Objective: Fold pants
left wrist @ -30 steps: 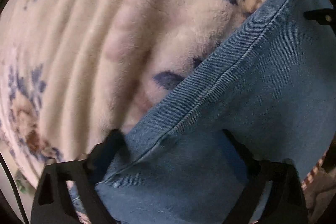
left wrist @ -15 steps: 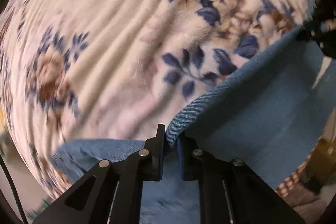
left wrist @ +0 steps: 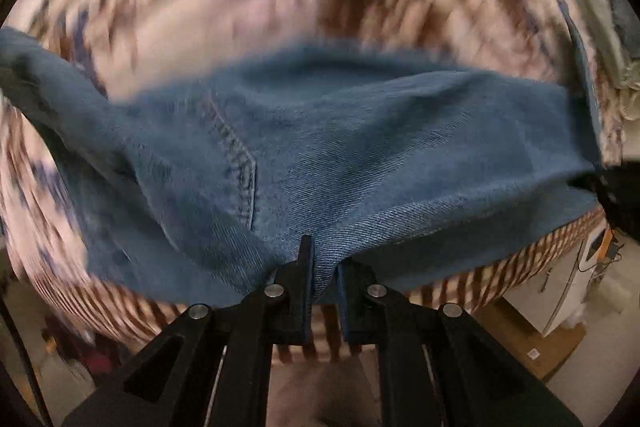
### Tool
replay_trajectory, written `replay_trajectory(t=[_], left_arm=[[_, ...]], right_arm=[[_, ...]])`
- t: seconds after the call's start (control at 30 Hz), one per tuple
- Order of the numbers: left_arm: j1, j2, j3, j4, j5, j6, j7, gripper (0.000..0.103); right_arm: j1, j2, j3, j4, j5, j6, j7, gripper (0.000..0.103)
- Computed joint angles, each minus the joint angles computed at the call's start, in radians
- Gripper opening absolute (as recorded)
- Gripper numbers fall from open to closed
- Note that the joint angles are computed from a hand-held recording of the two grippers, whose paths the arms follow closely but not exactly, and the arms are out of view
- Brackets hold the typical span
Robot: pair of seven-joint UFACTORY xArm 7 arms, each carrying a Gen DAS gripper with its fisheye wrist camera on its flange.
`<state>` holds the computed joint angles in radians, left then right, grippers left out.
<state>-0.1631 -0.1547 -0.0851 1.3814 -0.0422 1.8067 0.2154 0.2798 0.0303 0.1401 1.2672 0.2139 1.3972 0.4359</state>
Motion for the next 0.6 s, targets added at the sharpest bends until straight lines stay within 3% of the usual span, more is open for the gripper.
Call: replay_trajectory(t=[0.07, 0.2, 0.4, 0.47, 0.53, 0.57, 0.6], left_arm=[[0.004, -0.054, 0.001, -0.135, 0.018, -0.054, -0.009, 0.008], [0.013, -0.073, 0.008, -0.280, 0.041, -0.129, -0.003, 0.008], [0.006, -0.089, 0.000, -0.291, 0.059, -0.145, 0.016, 0.014], [0.004, -0.111, -0.004, -0.287, 0.069, -0.132, 0.013, 0.016], [0.001, -0.142, -0.008, -0.283, 0.076, -0.123, 0.011, 0.023], [0.000, -0.157, -0.009, -0.282, 0.076, -0.122, 0.010, 0.030], [0.000, -0.173, -0.008, -0.275, 0.075, -0.116, 0.011, 0.051]], right_arm=[[0.024, -0.057, 0.022, -0.108, 0.042, -0.040, 0.056, 0.007], [0.066, -0.052, 0.050, -0.219, 0.073, -0.119, 0.118, 0.010], [0.087, -0.026, 0.048, -0.285, 0.095, -0.184, 0.212, 0.014], [0.087, -0.033, 0.045, -0.288, 0.112, -0.183, 0.233, 0.028], [0.086, -0.073, 0.042, -0.314, 0.164, -0.220, 0.243, 0.078], [0.087, -0.091, 0.043, -0.319, 0.181, -0.233, 0.245, 0.082], [0.090, -0.099, 0.045, -0.312, 0.175, -0.231, 0.257, 0.084]])
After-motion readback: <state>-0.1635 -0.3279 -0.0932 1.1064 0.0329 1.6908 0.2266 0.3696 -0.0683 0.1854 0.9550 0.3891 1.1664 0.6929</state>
